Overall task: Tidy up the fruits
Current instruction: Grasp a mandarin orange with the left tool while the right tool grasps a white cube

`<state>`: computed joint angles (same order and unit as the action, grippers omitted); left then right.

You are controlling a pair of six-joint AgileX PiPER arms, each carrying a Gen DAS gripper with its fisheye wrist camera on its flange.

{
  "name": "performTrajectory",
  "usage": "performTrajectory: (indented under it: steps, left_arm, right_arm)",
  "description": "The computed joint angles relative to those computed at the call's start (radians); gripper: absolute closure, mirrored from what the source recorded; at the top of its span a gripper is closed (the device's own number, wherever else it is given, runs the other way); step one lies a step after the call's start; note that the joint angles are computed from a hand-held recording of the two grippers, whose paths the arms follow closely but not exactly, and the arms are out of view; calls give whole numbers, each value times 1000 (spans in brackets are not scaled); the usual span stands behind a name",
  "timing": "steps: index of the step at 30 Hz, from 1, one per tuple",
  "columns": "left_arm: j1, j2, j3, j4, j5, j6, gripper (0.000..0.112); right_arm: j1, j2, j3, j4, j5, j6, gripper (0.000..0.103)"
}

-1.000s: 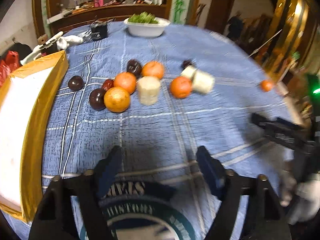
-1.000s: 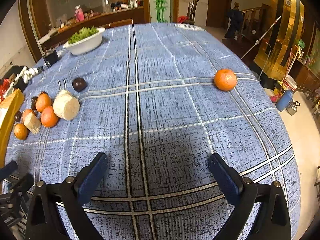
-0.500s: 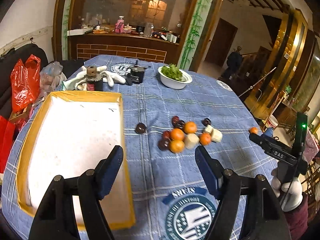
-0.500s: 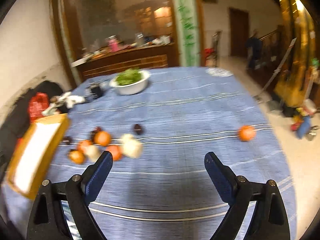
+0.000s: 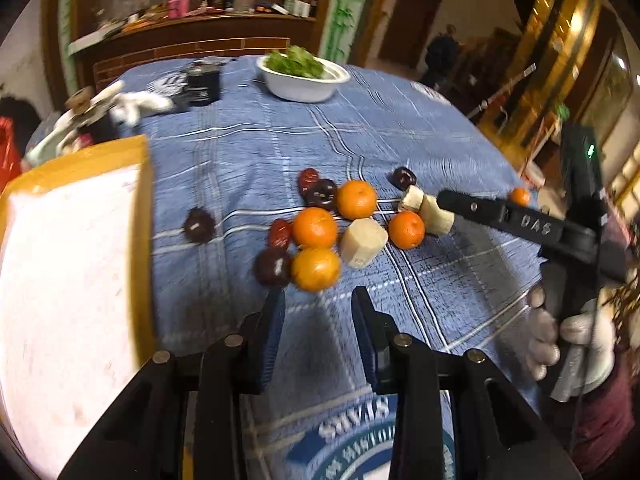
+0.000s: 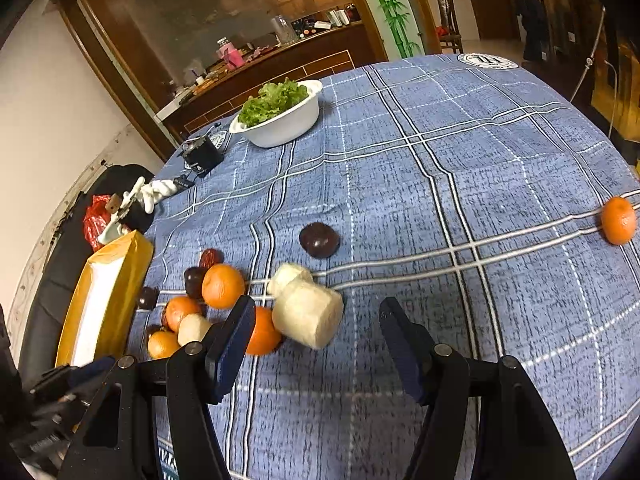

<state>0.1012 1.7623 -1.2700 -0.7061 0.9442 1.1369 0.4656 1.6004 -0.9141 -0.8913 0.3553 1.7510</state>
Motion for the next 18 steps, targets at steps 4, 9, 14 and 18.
performTrajectory:
  steps: [4,9,14,18]
  left_arm:
    - [-76,10,30,14,-112,45,79]
    - [-90,16,32,36,-171,68,89]
    - [-103,18,32,39,-193,66,88]
    - [-164,-6,84,86,-294,57,74]
  right_arm:
    - [-11,48,-33,70,-18,-84,45]
    - [13,63,-54,104,25,-129,62]
    - [4,54,-44,123,10,-140,62]
    - [-7,44,-28,136,-14,-145,62]
